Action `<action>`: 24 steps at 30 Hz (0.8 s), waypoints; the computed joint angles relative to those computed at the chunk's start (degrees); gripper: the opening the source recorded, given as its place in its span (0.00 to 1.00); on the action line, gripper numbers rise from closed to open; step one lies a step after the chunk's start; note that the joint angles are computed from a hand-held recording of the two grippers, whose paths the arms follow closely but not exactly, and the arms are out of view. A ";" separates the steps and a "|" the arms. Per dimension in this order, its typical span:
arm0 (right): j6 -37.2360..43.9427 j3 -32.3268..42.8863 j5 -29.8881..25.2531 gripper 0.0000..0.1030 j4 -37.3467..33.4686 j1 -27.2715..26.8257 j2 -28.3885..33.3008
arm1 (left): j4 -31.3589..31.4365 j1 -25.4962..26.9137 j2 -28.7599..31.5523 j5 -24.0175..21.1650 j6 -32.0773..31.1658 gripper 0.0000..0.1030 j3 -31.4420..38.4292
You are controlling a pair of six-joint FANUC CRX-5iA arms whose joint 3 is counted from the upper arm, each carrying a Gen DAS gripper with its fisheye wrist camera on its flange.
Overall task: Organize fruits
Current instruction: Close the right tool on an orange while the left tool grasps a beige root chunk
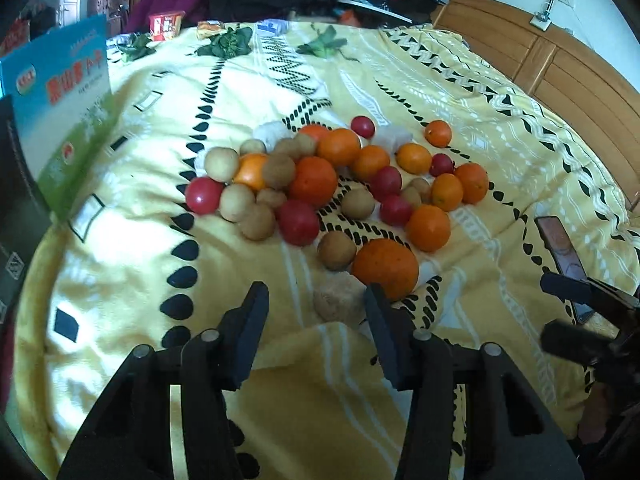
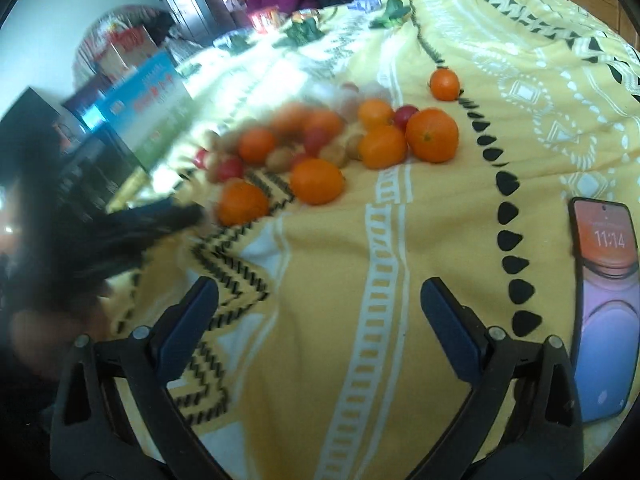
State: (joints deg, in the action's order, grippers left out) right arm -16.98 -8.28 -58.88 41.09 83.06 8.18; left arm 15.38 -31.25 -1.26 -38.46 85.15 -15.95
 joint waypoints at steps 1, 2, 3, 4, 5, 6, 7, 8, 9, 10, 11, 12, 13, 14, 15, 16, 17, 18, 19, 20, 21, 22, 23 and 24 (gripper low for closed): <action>-0.60 -0.67 1.07 0.93 0.57 -0.07 -0.60 | 1.88 0.22 0.37 -0.13 -2.05 0.50 -0.42; -0.96 -0.98 2.17 0.92 1.00 -0.24 -0.81 | 3.08 0.16 0.63 -0.10 -3.62 0.50 -0.67; -1.02 -1.27 2.95 0.92 1.24 -0.39 -1.05 | 3.36 0.00 0.72 0.00 -4.34 0.50 -0.76; -0.64 -0.98 3.33 0.92 1.26 -0.59 -0.91 | 4.10 -0.08 0.79 0.50 -5.11 0.50 -1.13; -0.22 -0.92 3.75 0.91 1.41 -0.70 -0.93 | 5.32 -0.04 0.80 1.11 -5.98 0.50 -1.70; 0.06 -0.86 4.17 0.91 1.68 -0.87 -0.91 | 6.37 0.00 0.90 1.77 -6.62 0.50 -2.22; 0.15 -0.81 4.90 0.91 2.07 -1.15 -0.82 | 7.17 0.03 1.17 2.04 -7.18 0.50 -2.38; 0.13 -0.87 5.72 0.86 2.37 -1.39 -0.83 | 8.18 0.04 1.48 2.36 -8.02 0.50 -2.58; -0.07 -1.18 6.77 0.83 2.72 -1.61 -1.03 | 8.99 -0.04 1.72 2.51 -8.91 0.51 -2.69; -0.28 -1.49 7.99 0.75 2.96 -2.00 -1.20 | 9.39 -0.13 1.98 2.50 -9.79 0.50 -2.59; -0.42 -1.79 9.15 0.73 3.18 -2.38 -1.40 | 9.42 -0.19 1.94 2.69 -10.09 0.49 -2.65; -0.53 -2.05 9.99 0.71 3.57 -2.68 -1.58 | 10.10 -0.16 1.78 3.09 -10.56 0.39 -3.05; -0.37 -2.07 10.58 0.66 3.74 -2.96 -1.59 | 10.32 -0.04 1.65 3.10 -10.59 0.34 -3.20; 0.19 -1.74 11.11 0.62 3.62 -3.33 -1.37 | 10.44 0.12 1.34 3.19 -10.27 0.34 -3.46; 1.17 -1.28 11.94 0.61 3.30 -3.82 -1.07 | 10.84 0.33 0.70 3.57 -10.04 0.34 -4.10; 2.28 -0.68 12.51 0.59 2.93 -4.26 -0.65 | 11.18 0.60 -0.07 3.94 -9.97 0.34 -4.81; 3.77 0.22 13.03 0.58 2.31 -4.78 0.00 | 11.25 0.92 -0.92 4.22 -9.57 0.34 -5.42; 5.83 1.55 13.41 0.58 1.30 -5.34 0.92 | 11.67 1.30 -1.82 4.57 -9.48 0.34 -6.19; 7.68 2.69 13.87 0.58 0.47 -5.94 1.73 | 12.33 1.81 -2.89 4.82 -9.59 0.34 -7.07; 9.59 4.04 14.23 0.58 -0.49 -6.55 2.74 | 12.58 2.30 -3.93 4.96 -9.37 0.34 -7.77; 11.71 5.48 14.35 0.58 -1.82 -7.11 3.78 | 12.83 2.82 -5.02 5.14 -9.25 0.34 -8.50; 14.27 7.16 14.22 0.58 -3.81 -7.72 4.92 | 13.24 3.44 -5.99 5.07 -9.34 0.34 -9.14; 16.80 9.09 13.47 0.58 -5.89 -8.20 6.28 | 13.62 3.90 -6.60 4.87 -9.46 0.34 -9.52; 19.56 11.43 12.16 0.58 -8.15 -8.63 7.94 | 13.56 4.40 -7.36 4.62 -9.27 0.34 -9.84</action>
State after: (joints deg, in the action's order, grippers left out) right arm 2.58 3.15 -46.72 32.94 74.43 16.12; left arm 28.95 -26.85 -8.62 -33.85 75.87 -25.79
